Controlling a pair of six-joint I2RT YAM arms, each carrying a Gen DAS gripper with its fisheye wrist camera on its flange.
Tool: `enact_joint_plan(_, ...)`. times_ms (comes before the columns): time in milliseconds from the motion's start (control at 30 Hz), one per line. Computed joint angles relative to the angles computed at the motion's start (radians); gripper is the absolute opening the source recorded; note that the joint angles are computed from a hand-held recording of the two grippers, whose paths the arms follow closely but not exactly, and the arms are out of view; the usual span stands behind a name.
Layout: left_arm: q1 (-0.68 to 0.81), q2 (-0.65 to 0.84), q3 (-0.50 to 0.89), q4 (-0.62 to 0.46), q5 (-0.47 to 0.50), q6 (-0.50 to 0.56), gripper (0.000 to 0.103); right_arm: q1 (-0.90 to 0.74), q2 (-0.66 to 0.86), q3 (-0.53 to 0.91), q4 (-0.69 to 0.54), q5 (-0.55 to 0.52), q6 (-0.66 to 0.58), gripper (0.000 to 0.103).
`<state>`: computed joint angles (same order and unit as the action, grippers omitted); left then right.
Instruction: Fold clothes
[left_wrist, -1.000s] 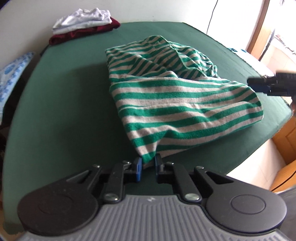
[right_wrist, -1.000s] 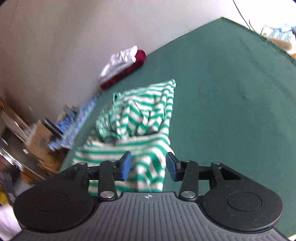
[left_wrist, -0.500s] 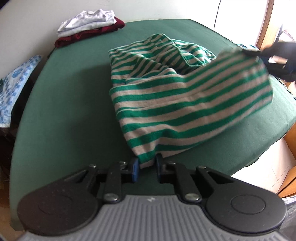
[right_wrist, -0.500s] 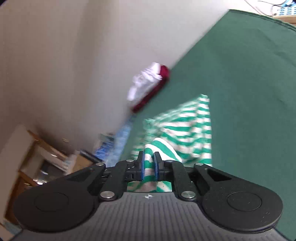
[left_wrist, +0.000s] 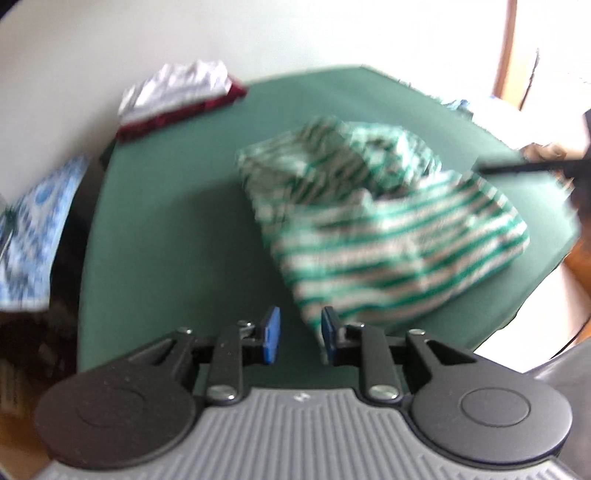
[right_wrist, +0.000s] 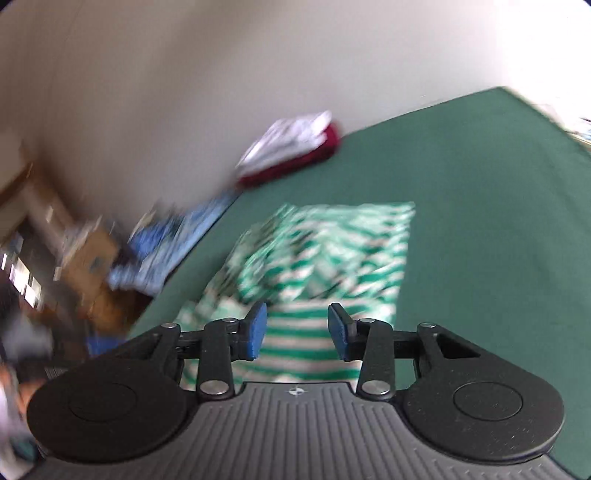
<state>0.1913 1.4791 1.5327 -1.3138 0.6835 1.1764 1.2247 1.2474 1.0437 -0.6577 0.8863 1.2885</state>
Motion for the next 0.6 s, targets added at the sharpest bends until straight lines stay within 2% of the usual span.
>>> enact_joint_plan(33,-0.02,0.016,0.025,-0.012,0.037,-0.002,0.028,-0.031,0.042,0.024,0.013,-0.052,-0.033,0.041)
enact_joint_plan(133,-0.138,0.066,0.018,0.008,0.069,-0.058,0.031,-0.095,0.093,0.041,0.005,-0.119,-0.002,0.039)
enact_joint_plan(233,-0.252,0.081,-0.081,0.16,0.002,-0.144,0.029,-0.132,0.079,0.003,0.013,-0.127,0.066,0.03)
enact_joint_plan(267,-0.277,0.091,-0.109,0.205,-0.026,-0.166,0.03,-0.124,0.07,-0.001,-0.022,-0.118,0.109,0.023)
enact_joint_plan(300,-0.286,0.102,-0.13,0.238,-0.041,-0.176,0.03,-0.116,0.061,-0.005,-0.058,-0.111,0.153,0.009)
enact_joint_plan(367,-0.251,0.123,-0.127,0.229,-0.001,-0.139,0.038,-0.103,0.06,0.013,-0.123,-0.096,0.224,0.007)
enact_joint_plan(400,-0.237,0.14,-0.098,0.196,0.002,-0.121,0.041,-0.097,0.069,0.033,-0.147,-0.086,0.244,0.013)
enact_joint_plan(433,-0.225,0.158,-0.065,0.162,0.006,-0.108,0.04,-0.093,0.089,0.064,-0.143,-0.065,0.205,0.017)
enact_joint_plan(533,-0.205,0.205,0.037,0.085,0.058,-0.097,0.038,-0.087,0.143,0.148,-0.107,-0.015,0.071,0.02)
enact_joint_plan(600,-0.211,0.23,0.086,0.066,0.106,-0.104,0.043,-0.132,0.151,0.134,0.065,-0.103,-0.093,0.021)
